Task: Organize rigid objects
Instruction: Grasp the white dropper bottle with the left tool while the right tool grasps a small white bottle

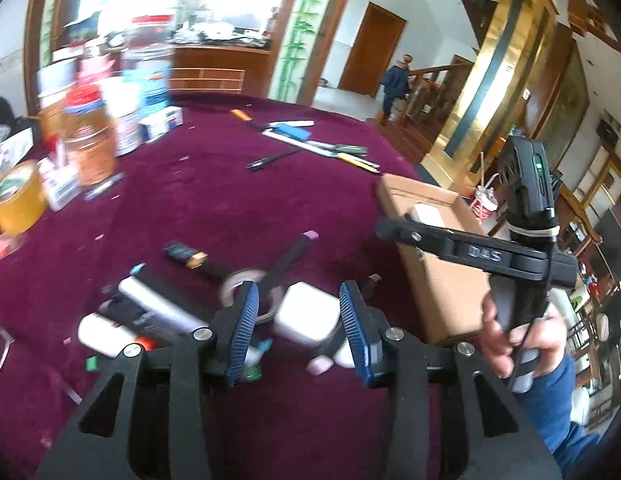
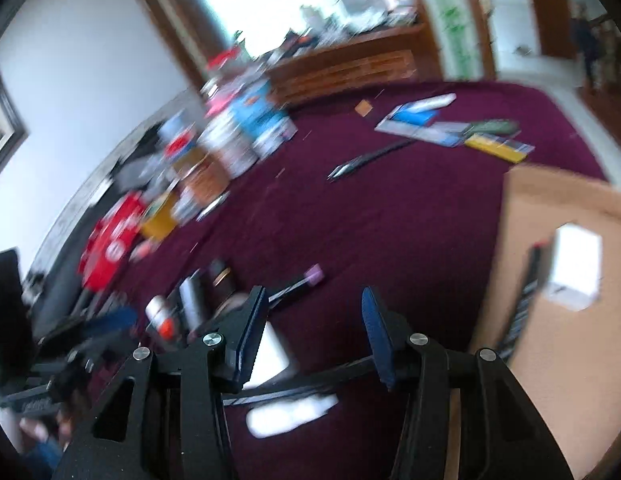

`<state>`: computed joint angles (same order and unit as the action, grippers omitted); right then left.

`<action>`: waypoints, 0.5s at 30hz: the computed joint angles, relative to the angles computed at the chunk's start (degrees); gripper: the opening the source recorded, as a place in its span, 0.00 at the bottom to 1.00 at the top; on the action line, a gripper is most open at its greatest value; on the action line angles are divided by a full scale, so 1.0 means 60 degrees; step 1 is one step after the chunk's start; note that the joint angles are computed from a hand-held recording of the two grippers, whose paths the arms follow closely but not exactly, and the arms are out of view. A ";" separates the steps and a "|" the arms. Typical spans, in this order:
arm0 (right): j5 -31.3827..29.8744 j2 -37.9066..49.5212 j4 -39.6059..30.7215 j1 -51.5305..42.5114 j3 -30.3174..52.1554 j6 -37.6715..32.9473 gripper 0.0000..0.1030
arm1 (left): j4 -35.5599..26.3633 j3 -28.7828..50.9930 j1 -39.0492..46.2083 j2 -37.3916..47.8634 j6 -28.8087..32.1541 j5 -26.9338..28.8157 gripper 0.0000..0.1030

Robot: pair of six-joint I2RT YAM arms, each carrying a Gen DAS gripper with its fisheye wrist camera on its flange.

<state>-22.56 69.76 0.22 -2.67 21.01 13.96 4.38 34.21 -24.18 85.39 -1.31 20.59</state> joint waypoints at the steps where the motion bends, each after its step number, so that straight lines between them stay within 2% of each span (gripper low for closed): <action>1: -0.0042 0.0075 0.0120 0.0108 -0.0052 0.0068 0.42 | 0.0003 -0.0094 0.0298 0.0061 0.0301 0.0155 0.39; 5: 0.0310 0.0189 0.0304 0.0384 -0.0194 0.0105 0.42 | 0.0351 -0.0516 0.1051 0.0346 0.1138 -0.0151 0.39; 7: 0.0176 0.0259 0.0361 0.0210 -0.0225 0.0101 0.42 | 0.0402 -0.0515 0.1683 0.0700 0.1427 0.0072 0.39; 13: 0.0195 0.0644 0.0487 -0.0007 -0.0095 0.0181 0.42 | 0.0240 0.0901 0.3384 0.2773 0.1149 0.0870 0.39; 15: 0.0250 0.0673 0.0513 -0.0033 -0.0120 0.0181 0.42 | 0.0084 0.1524 0.3426 0.3380 0.0997 0.0623 0.39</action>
<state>-21.06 73.80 3.30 -2.87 20.29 15.04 4.88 43.36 -3.63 105.67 4.67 24.33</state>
